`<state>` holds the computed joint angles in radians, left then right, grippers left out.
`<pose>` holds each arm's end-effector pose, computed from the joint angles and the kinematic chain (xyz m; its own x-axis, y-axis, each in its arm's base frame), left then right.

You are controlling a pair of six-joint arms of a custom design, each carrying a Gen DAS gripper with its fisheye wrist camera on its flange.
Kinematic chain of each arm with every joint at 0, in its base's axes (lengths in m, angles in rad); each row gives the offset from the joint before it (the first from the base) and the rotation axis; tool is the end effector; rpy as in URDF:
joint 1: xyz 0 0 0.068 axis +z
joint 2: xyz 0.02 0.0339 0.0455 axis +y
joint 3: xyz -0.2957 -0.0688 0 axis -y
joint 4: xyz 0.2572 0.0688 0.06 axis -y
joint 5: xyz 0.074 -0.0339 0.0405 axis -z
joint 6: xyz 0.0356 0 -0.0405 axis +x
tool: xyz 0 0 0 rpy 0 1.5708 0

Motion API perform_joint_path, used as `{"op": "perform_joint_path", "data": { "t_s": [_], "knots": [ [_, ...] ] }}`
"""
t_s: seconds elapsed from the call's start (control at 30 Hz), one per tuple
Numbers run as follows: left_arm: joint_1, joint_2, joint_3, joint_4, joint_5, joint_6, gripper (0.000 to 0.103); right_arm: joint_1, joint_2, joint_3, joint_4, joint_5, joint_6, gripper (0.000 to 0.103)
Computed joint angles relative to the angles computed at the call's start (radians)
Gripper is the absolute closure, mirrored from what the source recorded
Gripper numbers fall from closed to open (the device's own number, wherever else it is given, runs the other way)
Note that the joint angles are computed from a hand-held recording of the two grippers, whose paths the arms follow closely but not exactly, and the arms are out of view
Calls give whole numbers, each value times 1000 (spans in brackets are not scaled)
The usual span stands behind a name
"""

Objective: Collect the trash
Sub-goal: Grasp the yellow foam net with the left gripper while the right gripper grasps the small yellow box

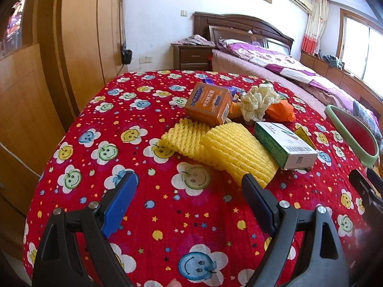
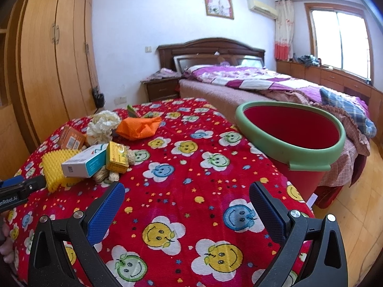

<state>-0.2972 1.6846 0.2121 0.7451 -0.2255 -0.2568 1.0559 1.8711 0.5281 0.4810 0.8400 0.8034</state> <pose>0.2124 -0.0567 0.0849 -0.6469 -0.0608 -0.7602 -0.0399 0.9982 -0.0459 0.1647 0.2373 0.0847 -0.5059 0.0815 -0.8588 0.0315 0.9966 0.0760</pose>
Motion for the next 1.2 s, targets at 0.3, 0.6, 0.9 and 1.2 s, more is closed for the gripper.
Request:
{"op": "perform_joint_path", "data": {
  "t_s": [0.3, 0.6, 0.9, 1.2],
  "knots": [
    [16, -71, 76, -144, 65, 38, 14, -12, -88, 46, -107, -47, -17, 0],
    [-25, -39, 162, -206, 130, 23, 14, -30, -109, 61, -174, -91, 17, 0],
    [-58, -68, 195, -237, 208, 13, 14, -44, -128, 50, -191, -113, 41, 0],
    [-70, 35, 305, -263, 273, -11, 29, -54, -125, 50, -188, -132, 34, 0]
  ]
}}
